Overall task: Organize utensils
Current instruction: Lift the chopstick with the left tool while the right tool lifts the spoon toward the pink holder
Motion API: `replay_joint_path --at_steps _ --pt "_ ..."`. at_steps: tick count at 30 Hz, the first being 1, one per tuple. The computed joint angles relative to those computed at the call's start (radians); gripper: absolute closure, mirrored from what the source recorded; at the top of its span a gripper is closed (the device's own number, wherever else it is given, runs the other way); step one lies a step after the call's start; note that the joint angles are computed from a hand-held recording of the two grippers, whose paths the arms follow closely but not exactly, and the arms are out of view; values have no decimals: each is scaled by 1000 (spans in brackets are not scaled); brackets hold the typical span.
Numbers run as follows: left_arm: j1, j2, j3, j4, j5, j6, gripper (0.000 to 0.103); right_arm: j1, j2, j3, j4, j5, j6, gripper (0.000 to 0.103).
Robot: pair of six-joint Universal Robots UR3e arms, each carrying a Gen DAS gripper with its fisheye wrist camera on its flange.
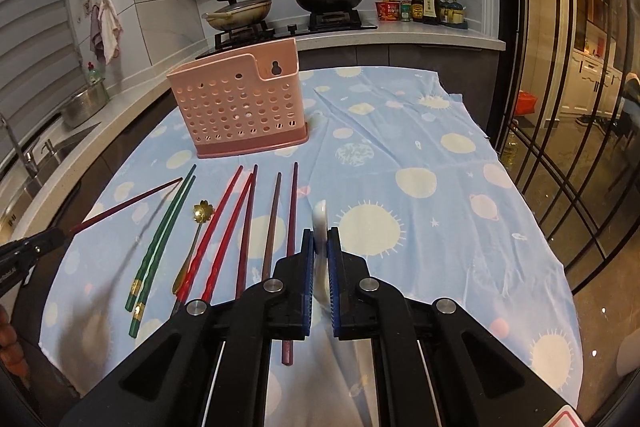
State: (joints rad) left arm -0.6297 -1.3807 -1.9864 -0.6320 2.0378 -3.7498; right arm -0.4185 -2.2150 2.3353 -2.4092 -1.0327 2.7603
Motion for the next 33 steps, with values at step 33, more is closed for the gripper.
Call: replay_joint_path --at_steps 33 --pt "223 -408 1059 -164 -12 442 96 288 781 -926 -12 22 261 97"
